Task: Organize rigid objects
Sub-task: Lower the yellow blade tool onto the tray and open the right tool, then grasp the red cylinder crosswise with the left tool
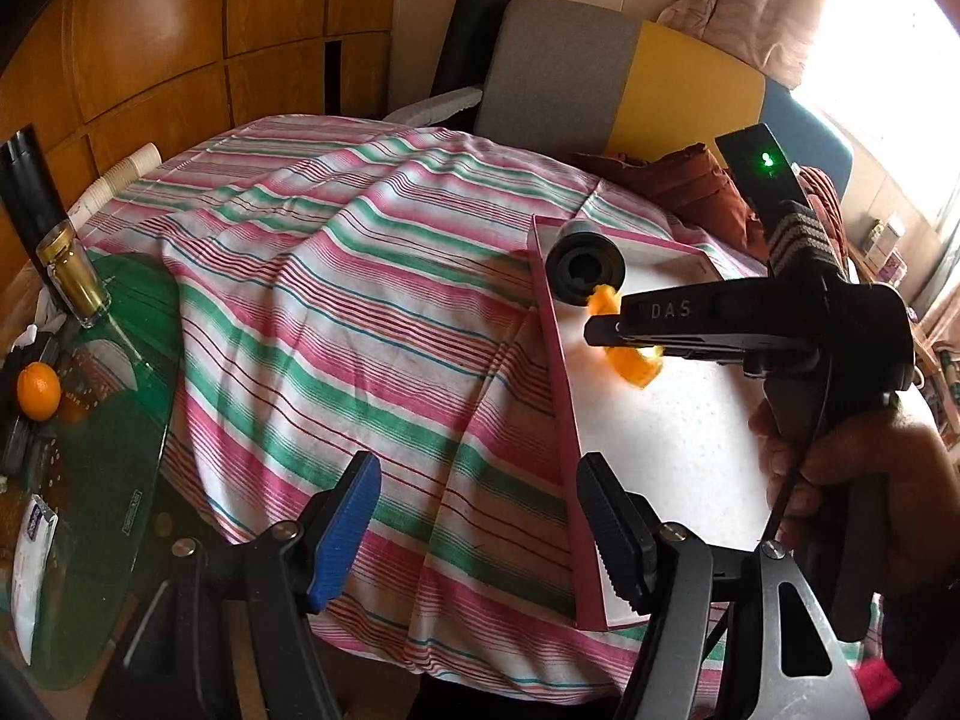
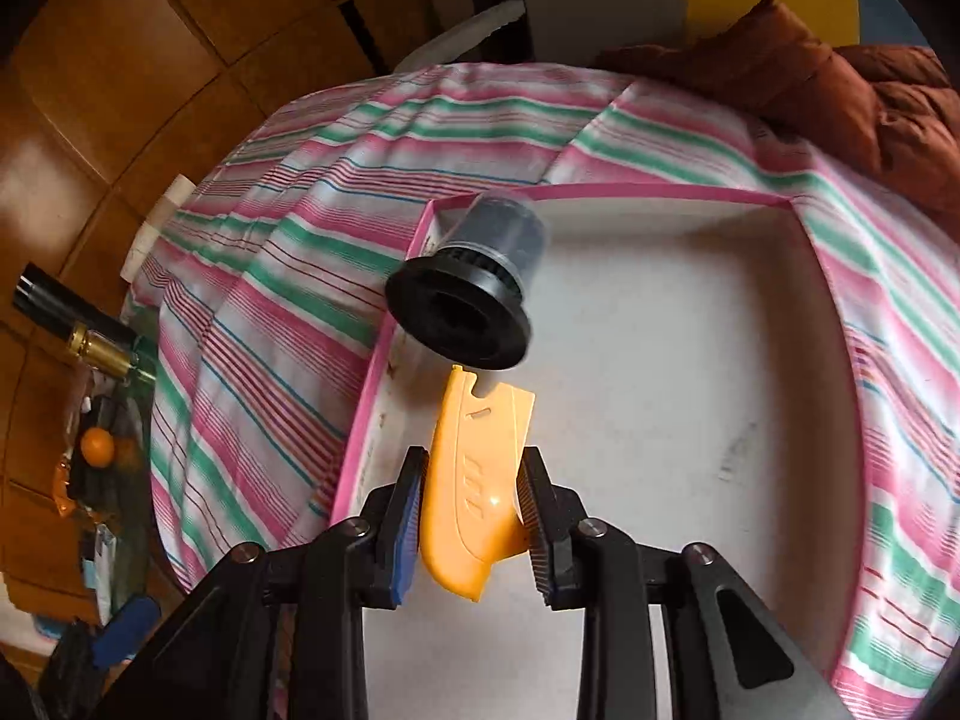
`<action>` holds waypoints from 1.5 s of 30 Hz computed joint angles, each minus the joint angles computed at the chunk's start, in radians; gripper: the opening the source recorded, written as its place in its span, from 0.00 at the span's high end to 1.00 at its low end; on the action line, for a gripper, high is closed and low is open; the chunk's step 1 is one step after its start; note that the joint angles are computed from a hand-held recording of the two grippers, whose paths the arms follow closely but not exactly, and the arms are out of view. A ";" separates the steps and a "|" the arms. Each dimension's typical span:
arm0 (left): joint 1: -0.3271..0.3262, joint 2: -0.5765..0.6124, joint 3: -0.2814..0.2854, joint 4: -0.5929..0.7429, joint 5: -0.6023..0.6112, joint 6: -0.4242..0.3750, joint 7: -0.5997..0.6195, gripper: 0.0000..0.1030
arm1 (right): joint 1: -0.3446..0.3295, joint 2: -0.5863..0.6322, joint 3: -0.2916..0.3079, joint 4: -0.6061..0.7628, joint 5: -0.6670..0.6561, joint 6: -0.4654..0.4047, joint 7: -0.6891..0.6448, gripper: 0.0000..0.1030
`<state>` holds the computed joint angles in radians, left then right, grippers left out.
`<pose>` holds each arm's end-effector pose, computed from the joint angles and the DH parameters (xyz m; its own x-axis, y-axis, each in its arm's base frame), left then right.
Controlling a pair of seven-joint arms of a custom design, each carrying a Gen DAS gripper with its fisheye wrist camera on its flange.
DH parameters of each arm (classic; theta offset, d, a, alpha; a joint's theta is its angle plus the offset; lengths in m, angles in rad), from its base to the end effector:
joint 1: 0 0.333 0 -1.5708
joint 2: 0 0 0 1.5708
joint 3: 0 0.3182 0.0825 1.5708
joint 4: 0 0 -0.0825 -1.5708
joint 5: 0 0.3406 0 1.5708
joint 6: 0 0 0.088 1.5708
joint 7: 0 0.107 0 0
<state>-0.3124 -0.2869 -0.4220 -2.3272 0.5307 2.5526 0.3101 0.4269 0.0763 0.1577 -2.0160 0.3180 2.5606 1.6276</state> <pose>0.3297 -0.3263 0.5161 0.0882 -0.9867 0.1364 -0.7744 -0.1540 -0.6136 0.4784 0.3085 0.4899 0.3421 -0.8886 -0.3056 -0.8944 -0.2081 -0.3960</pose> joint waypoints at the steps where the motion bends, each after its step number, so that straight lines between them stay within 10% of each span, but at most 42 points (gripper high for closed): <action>1: 0.002 -0.002 -0.001 0.000 0.005 -0.003 -0.004 0.34 | -0.001 -0.001 0.001 0.001 0.010 -0.002 -0.007 0.70; 28: -0.047 0.051 -0.033 0.110 0.082 -0.058 0.031 0.34 | -0.063 -0.410 -0.063 -0.387 -0.157 0.169 0.090 0.60; 45: -0.170 0.255 0.002 0.342 0.141 -0.042 0.130 0.20 | -0.419 -0.636 -0.135 -0.523 -0.366 0.125 0.260 0.60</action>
<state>-0.4827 -0.0319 -0.4203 -1.9852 0.6716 2.5104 0.4399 0.0079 -0.5592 0.0230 -2.5391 -0.0480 2.6857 1.8877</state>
